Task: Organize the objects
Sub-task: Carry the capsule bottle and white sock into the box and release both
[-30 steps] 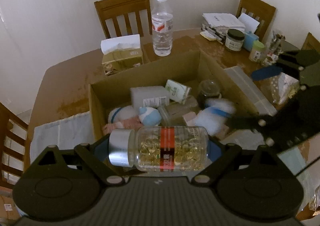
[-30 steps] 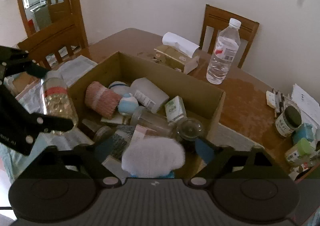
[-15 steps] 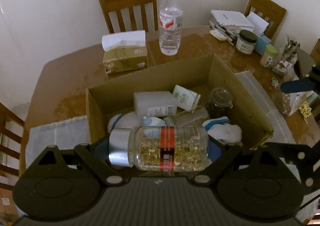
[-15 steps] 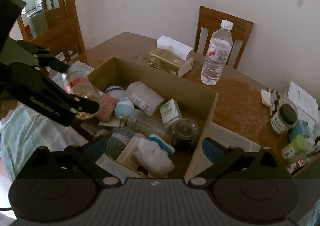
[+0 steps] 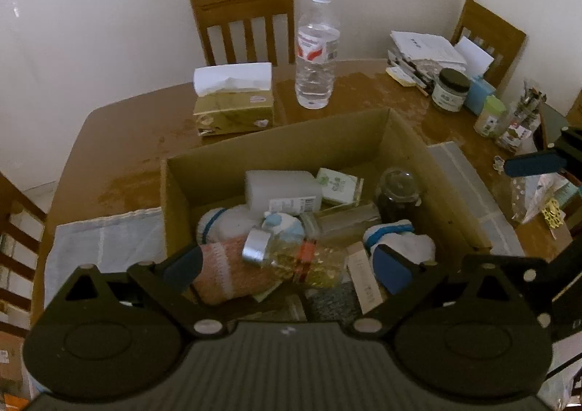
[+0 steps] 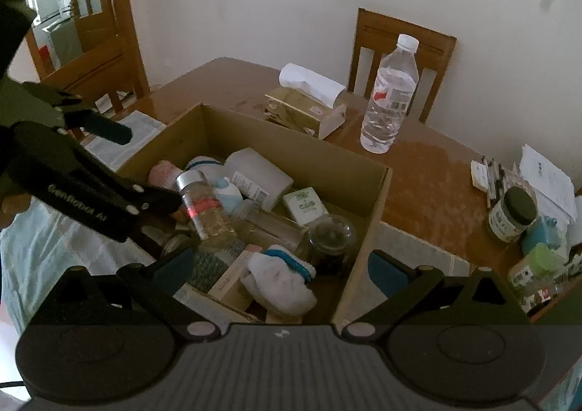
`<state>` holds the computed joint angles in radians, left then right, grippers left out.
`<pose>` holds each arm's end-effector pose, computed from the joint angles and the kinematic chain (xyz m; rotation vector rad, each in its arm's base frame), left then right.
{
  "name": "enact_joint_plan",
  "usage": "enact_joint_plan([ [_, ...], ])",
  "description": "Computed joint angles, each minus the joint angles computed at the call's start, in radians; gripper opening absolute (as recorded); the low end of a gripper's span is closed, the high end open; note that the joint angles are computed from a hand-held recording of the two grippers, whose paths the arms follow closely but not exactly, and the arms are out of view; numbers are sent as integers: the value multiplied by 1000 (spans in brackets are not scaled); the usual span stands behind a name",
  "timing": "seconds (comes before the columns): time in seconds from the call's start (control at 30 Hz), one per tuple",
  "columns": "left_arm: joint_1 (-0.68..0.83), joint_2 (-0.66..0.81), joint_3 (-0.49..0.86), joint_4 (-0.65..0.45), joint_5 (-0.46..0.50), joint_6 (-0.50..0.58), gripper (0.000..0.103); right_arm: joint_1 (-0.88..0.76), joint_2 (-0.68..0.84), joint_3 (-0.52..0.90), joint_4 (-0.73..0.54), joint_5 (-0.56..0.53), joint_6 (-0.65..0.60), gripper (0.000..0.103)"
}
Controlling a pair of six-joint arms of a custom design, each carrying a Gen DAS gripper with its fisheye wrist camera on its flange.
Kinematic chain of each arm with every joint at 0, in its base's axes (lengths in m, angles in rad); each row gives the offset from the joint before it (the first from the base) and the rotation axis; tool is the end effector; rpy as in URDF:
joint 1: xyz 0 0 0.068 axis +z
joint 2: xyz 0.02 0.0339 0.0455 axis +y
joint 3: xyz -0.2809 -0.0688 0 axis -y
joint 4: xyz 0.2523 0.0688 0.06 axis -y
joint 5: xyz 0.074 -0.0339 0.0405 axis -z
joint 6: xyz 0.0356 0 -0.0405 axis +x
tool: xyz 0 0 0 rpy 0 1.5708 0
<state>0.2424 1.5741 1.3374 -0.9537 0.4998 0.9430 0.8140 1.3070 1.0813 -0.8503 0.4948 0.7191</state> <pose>0.3141 0.0601 0.2958 0.9894 2.3442 -0.2647 0.1881 0.1746 0.2940 0.0399 2.4565 -0.0165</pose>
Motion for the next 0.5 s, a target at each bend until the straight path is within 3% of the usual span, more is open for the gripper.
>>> enact_joint_plan([
  [0.27,66,-64,-88,79,14,-43,100,5,66,66,-88,-4,115,103],
  [0.5,124,-106,-185,128,-24,-89,100,42,129,72,-167,-18,380,103],
])
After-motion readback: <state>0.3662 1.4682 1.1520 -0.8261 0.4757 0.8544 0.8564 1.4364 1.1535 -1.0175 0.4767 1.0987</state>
